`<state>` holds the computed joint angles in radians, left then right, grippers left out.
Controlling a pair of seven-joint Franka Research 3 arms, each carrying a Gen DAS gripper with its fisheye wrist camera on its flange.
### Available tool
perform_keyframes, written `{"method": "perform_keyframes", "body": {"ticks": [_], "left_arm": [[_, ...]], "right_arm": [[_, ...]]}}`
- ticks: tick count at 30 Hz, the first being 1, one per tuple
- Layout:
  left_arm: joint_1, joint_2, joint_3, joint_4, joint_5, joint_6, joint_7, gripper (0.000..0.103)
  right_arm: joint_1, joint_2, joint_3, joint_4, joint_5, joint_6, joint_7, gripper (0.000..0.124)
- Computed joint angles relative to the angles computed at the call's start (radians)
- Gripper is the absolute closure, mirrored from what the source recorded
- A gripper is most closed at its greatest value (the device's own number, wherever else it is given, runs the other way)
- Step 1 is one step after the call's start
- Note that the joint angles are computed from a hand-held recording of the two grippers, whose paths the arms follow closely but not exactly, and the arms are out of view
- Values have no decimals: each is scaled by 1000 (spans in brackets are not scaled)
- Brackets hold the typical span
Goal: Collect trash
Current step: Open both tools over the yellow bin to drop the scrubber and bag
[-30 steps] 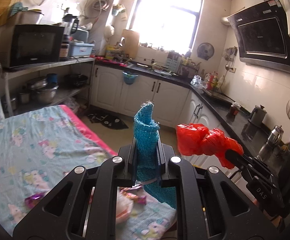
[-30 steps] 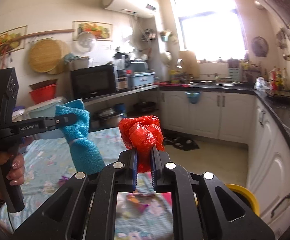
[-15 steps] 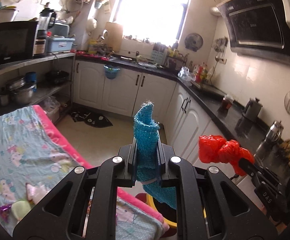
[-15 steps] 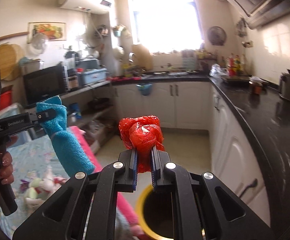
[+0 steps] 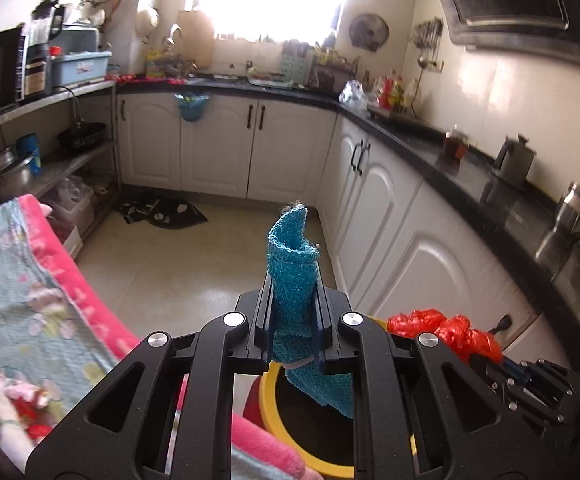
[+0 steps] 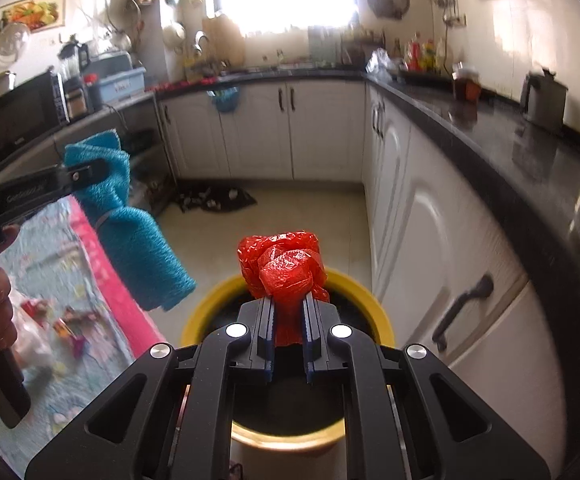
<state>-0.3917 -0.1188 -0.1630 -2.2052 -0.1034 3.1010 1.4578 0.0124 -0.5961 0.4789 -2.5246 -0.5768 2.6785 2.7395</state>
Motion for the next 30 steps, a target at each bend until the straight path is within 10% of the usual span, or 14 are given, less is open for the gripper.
{"method": "perform_keyframes", "body": {"ticks": [9, 15, 23, 30], "left_arm": [[38, 134, -76, 70, -81, -25, 94, 86], [89, 154, -148, 84, -349, -83, 302, 61], [49, 32, -85, 14, -502, -115, 408, 35], [24, -127, -14, -125, -366, -109, 287, 15]], "right_arm": [[15, 56, -47, -51, 24, 53, -25, 110], [27, 62, -65, -82, 63, 72, -46, 86], [-13, 26, 4, -66, 19, 26, 11, 74], [-44, -22, 69, -8, -84, 10, 89, 55]]}}
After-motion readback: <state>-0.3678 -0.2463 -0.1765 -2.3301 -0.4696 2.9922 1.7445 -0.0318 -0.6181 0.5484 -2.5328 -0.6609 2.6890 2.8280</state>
